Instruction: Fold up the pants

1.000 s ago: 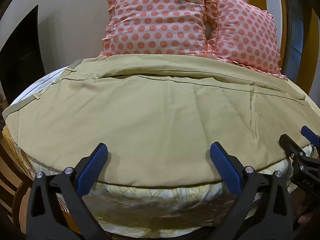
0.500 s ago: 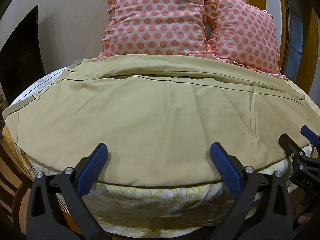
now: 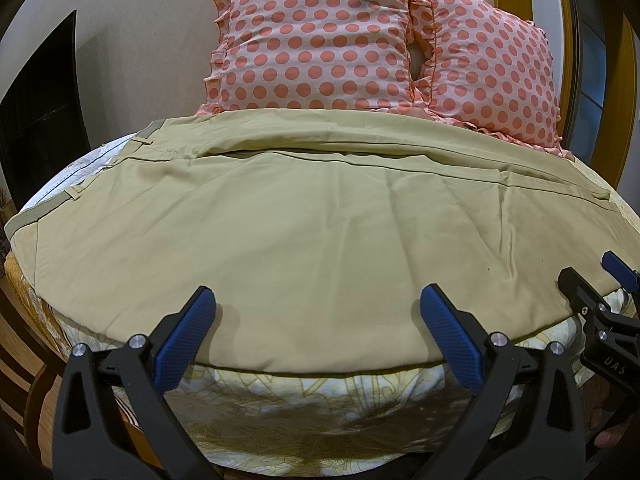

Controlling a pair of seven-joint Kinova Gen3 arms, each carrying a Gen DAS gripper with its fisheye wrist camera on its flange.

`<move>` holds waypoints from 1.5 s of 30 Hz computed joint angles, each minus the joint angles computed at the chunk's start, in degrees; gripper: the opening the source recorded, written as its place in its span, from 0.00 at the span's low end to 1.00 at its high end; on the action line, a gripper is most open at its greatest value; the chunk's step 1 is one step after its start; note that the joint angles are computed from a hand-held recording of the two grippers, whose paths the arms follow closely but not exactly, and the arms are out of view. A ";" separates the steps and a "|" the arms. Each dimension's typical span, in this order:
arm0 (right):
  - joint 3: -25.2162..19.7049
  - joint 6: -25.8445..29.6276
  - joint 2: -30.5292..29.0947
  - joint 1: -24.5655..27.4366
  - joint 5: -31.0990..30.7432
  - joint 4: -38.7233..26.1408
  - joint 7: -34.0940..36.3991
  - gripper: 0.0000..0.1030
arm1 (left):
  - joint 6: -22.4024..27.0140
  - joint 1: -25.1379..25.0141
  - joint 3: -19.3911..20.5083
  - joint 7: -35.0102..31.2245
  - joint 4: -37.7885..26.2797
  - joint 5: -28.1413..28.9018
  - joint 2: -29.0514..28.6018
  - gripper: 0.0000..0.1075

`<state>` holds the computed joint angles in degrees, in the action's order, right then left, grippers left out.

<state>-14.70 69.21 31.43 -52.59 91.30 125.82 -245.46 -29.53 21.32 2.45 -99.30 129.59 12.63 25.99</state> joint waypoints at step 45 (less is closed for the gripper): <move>10.88 -22.10 -17.55 18.78 -0.91 -1.99 11.16 0.99 | 9.54 -7.94 3.70 6.50 -6.86 -9.93 -2.65 0.94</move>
